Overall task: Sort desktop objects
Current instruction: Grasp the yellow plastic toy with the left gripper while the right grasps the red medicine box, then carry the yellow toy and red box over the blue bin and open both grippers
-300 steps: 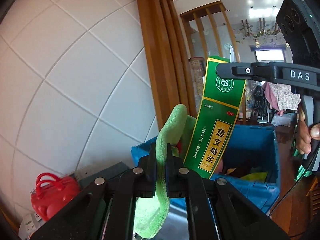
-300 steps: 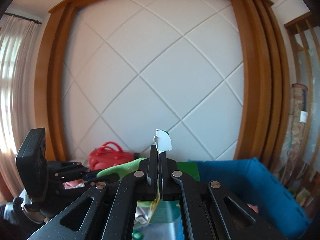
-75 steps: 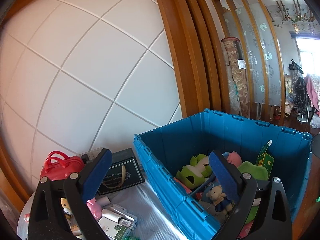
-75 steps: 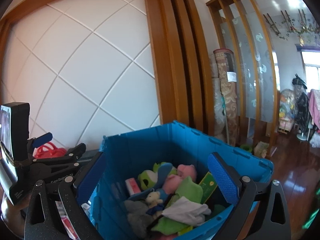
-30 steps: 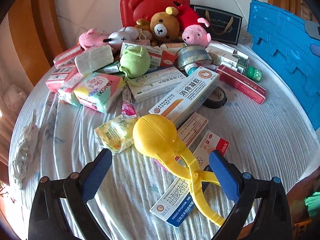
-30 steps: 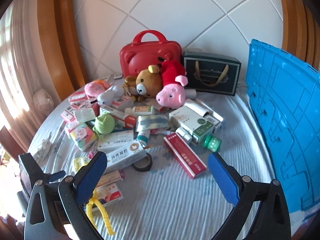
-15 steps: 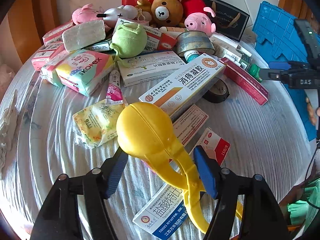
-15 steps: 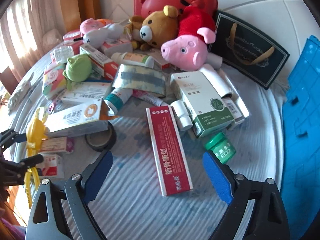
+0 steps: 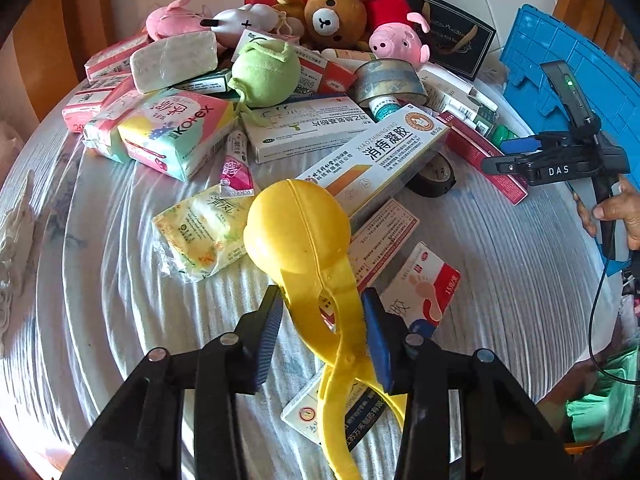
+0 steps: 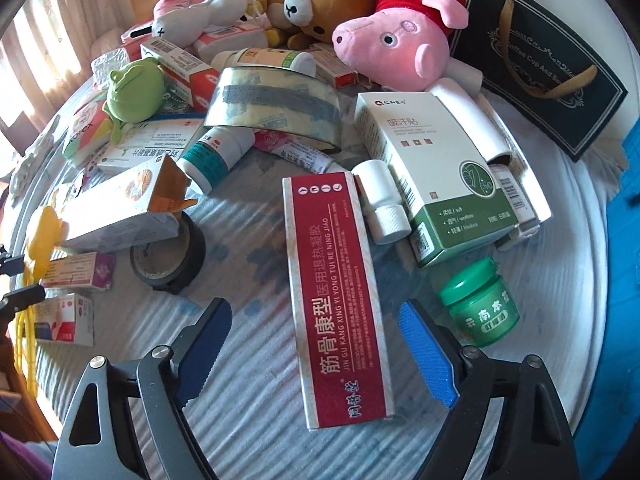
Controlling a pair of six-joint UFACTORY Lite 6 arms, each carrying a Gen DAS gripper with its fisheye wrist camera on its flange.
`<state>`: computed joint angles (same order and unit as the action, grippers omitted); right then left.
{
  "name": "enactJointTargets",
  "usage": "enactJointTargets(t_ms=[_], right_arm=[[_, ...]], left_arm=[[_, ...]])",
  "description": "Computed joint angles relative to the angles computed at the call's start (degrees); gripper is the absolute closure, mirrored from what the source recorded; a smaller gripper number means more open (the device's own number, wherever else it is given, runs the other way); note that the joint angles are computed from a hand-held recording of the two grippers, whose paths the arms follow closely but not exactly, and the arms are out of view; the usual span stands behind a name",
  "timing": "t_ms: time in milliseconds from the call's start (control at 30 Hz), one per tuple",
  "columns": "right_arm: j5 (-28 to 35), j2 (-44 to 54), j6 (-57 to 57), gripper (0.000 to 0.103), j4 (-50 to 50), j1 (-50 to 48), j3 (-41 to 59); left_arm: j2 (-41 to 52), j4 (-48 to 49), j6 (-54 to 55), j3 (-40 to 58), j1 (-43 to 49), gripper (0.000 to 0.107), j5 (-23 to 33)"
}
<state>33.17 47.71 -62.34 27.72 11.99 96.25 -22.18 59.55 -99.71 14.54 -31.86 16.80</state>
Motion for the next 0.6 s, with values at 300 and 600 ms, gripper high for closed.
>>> enactJointTargets(t_ms=[300, 600], right_arm=[[-4.16, -0.35, 8.39, 0.051, -4.17, 1.64, -3.95], [-6.05, -11.10, 1.56, 0.060, 6.71, -1.60, -16.33]], left_arm=[[1.84, 0.64, 3.70, 0.64, 2.29, 0.073, -2.45], [-2.78, -7.69, 19.03, 4.00, 1.32, 0.073, 2.81]])
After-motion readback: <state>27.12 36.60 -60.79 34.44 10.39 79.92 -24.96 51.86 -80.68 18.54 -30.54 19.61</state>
